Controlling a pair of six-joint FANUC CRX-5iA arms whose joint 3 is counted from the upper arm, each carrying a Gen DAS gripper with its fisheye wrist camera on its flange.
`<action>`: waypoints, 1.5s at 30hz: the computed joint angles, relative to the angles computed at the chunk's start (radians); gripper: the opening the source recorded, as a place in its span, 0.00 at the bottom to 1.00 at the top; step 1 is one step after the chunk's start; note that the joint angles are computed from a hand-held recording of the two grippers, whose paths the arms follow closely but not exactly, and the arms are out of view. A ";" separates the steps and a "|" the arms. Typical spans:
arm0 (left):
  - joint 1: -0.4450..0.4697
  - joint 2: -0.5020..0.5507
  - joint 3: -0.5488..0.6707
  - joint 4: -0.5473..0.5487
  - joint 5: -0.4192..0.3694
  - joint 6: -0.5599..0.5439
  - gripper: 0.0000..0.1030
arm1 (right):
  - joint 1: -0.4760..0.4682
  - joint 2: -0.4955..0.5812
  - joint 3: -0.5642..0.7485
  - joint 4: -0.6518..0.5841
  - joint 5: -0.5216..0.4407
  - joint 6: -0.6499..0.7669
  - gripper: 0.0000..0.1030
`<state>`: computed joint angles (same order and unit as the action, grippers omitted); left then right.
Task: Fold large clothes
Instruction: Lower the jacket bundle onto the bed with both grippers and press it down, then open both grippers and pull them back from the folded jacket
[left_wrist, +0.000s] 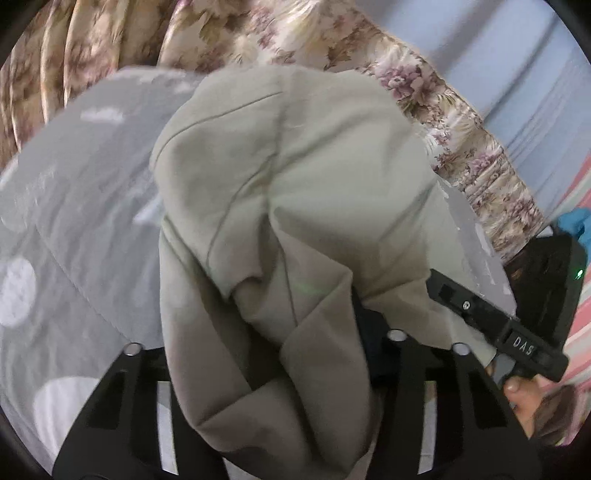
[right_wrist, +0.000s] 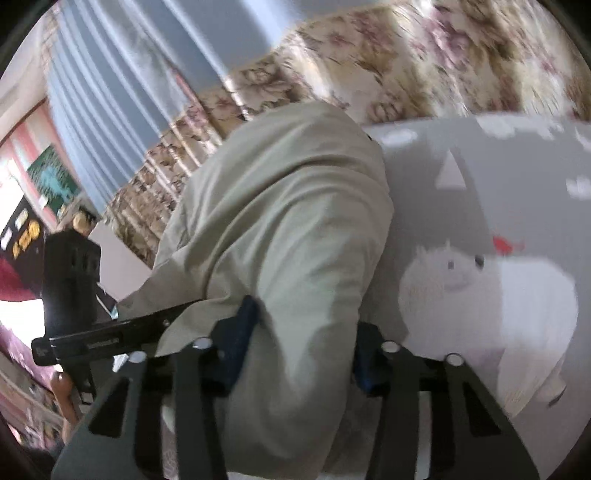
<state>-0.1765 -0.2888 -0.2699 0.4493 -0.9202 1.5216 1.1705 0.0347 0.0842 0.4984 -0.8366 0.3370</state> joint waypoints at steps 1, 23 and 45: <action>-0.011 0.000 0.015 -0.023 0.008 0.018 0.40 | -0.001 -0.005 -0.002 0.010 0.003 0.012 0.38; -0.416 0.386 0.541 -0.602 -0.014 0.342 0.79 | -0.044 -0.261 -0.214 0.175 -0.276 0.153 0.41; -0.782 0.150 0.419 -1.291 -0.234 1.046 0.97 | 0.318 -0.255 -0.306 0.589 -0.760 -0.361 0.98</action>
